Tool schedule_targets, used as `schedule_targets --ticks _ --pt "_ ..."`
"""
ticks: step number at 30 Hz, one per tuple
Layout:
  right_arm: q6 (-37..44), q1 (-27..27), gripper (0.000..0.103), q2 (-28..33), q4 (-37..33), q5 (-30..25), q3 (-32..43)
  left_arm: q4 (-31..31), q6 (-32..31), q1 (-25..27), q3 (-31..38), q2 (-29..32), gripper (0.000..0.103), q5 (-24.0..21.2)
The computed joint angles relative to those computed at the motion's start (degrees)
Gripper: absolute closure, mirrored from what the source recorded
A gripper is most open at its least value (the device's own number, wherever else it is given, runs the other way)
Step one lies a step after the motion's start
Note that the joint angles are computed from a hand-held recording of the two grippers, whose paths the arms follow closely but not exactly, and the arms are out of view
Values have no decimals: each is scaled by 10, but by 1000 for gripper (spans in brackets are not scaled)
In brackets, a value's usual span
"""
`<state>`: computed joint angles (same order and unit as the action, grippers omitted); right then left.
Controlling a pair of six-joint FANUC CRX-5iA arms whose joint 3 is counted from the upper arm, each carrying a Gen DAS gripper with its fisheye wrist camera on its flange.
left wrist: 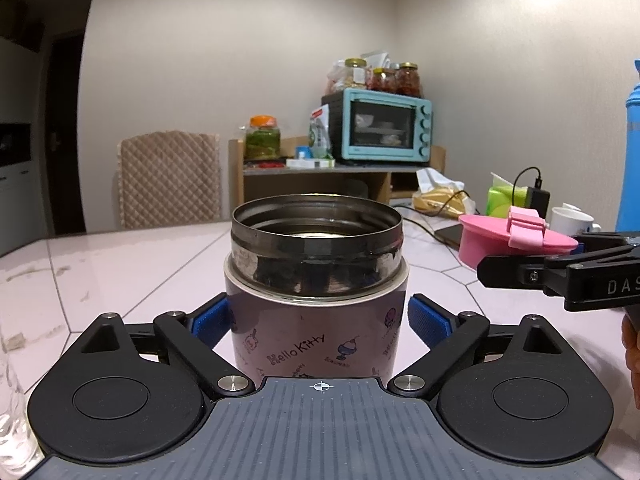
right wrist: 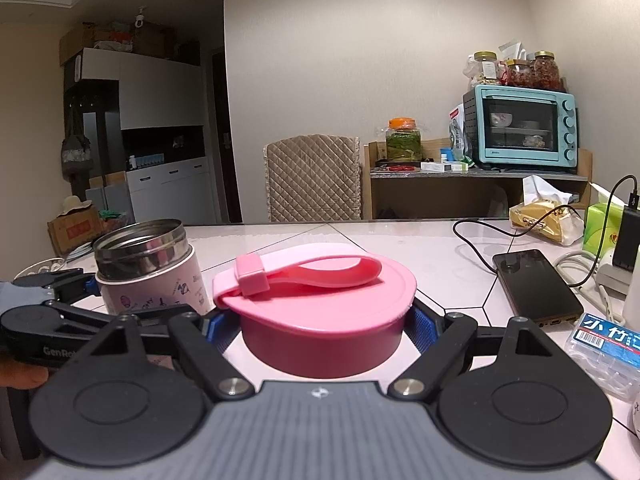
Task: Unscrew bottle cap and pour
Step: 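Open the left gripper to release the jar while the right gripper lowers the pink lid, then lower the pink lid onto the table and open the right gripper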
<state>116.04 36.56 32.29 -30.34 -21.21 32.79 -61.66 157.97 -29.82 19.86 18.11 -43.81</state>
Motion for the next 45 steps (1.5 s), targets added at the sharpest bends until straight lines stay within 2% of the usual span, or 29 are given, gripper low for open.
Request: schedule_targets --ticks 6,9,24,28,32,45 --pt "-3 2 18 -1 3 -1 -2 -1 1 -3 4 4 0 -6" --pt "-8 4 18 -2 10 1 -4 -10 9 -7 7 5 0 -19" --pt "-31 9 18 1 38 -1 -5 0 0 -5 -2 -3 0 -16" --pt "-54 13 18 3 65 -1 -8 3 -3 -5 -4 -4 0 -16" --pt "-102 22 18 10 123 -12 -6 6 -6 -4 -6 -5 0 -14" --pt "-159 31 18 16 190 -26 -14 21 -16 1 -9 -8 0 -13"
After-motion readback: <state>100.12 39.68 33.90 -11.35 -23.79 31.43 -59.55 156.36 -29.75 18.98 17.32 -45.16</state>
